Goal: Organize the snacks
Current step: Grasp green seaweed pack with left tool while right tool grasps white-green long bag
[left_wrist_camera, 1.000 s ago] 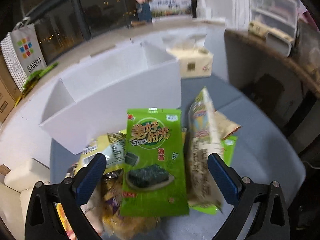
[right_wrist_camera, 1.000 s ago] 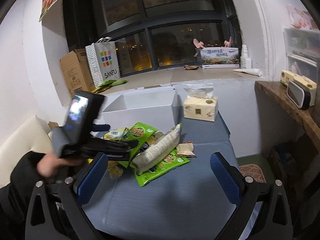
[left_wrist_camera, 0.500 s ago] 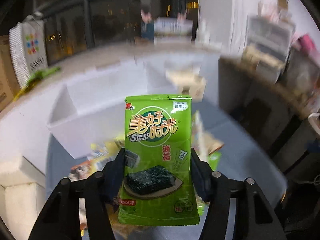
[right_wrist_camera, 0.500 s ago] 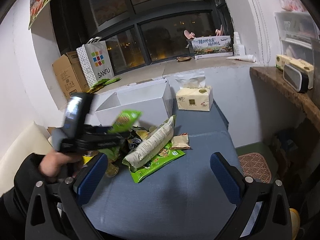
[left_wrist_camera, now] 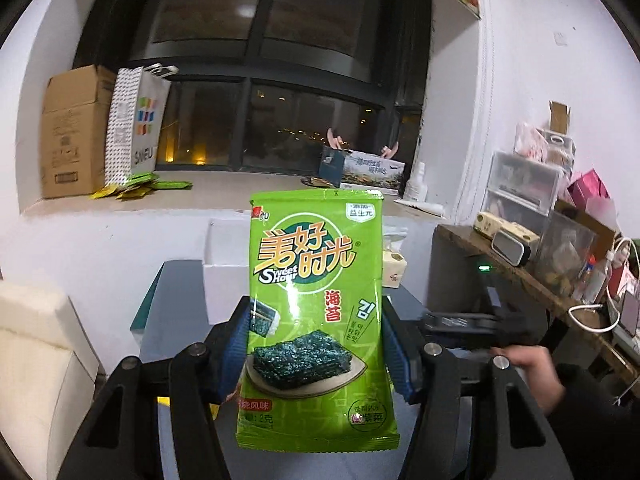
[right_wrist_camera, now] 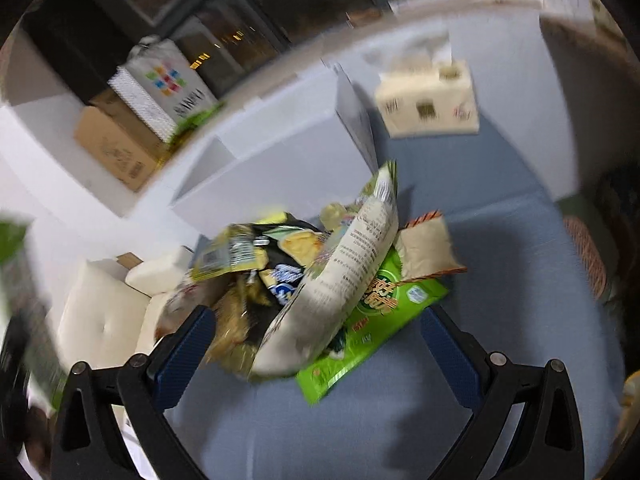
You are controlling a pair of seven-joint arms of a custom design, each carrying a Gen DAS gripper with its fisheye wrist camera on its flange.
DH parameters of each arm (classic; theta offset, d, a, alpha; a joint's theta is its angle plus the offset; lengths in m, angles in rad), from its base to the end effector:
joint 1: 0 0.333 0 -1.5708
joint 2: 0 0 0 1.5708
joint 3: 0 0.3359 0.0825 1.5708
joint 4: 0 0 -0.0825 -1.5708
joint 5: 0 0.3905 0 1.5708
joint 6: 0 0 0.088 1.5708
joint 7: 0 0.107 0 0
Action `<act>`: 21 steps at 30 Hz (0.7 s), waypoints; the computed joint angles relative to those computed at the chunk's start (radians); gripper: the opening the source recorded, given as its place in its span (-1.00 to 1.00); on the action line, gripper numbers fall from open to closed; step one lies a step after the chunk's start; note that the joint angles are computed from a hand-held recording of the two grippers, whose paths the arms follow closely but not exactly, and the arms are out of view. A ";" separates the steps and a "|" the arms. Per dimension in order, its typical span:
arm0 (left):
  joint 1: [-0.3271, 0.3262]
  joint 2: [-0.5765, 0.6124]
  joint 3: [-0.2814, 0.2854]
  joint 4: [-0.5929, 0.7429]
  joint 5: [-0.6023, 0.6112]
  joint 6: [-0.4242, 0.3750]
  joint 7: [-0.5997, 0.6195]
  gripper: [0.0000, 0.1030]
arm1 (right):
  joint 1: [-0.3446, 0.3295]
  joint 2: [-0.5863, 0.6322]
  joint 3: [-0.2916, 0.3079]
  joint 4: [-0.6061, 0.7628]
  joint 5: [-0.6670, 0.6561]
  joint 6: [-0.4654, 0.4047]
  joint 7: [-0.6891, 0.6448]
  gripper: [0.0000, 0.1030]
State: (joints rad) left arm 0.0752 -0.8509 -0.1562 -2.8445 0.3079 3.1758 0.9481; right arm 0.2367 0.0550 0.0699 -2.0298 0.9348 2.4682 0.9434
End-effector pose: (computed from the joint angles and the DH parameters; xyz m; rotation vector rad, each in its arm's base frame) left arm 0.3221 -0.0640 0.5617 -1.6658 1.3596 -1.1020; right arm 0.5752 0.1797 0.4767 -1.8910 1.4104 0.1638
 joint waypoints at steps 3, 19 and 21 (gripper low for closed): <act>-0.004 -0.037 0.032 -0.034 0.000 -0.008 0.015 0.24 | 0.005 0.096 0.006 0.088 -0.043 -0.042 0.110 1.00; -0.126 0.041 0.188 -0.035 -0.074 0.050 0.090 0.24 | -0.048 0.045 0.033 0.018 0.110 -0.055 -0.017 -0.37; -0.159 0.085 0.231 0.005 -0.088 0.047 0.105 0.24 | -0.052 0.008 0.017 0.004 0.186 -0.086 -0.083 -0.36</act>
State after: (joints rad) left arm -0.0839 -0.7656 0.0748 -2.8396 0.2195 3.2226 1.0530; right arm 0.1844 0.0634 0.0869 -2.0260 1.1204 2.3823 0.8604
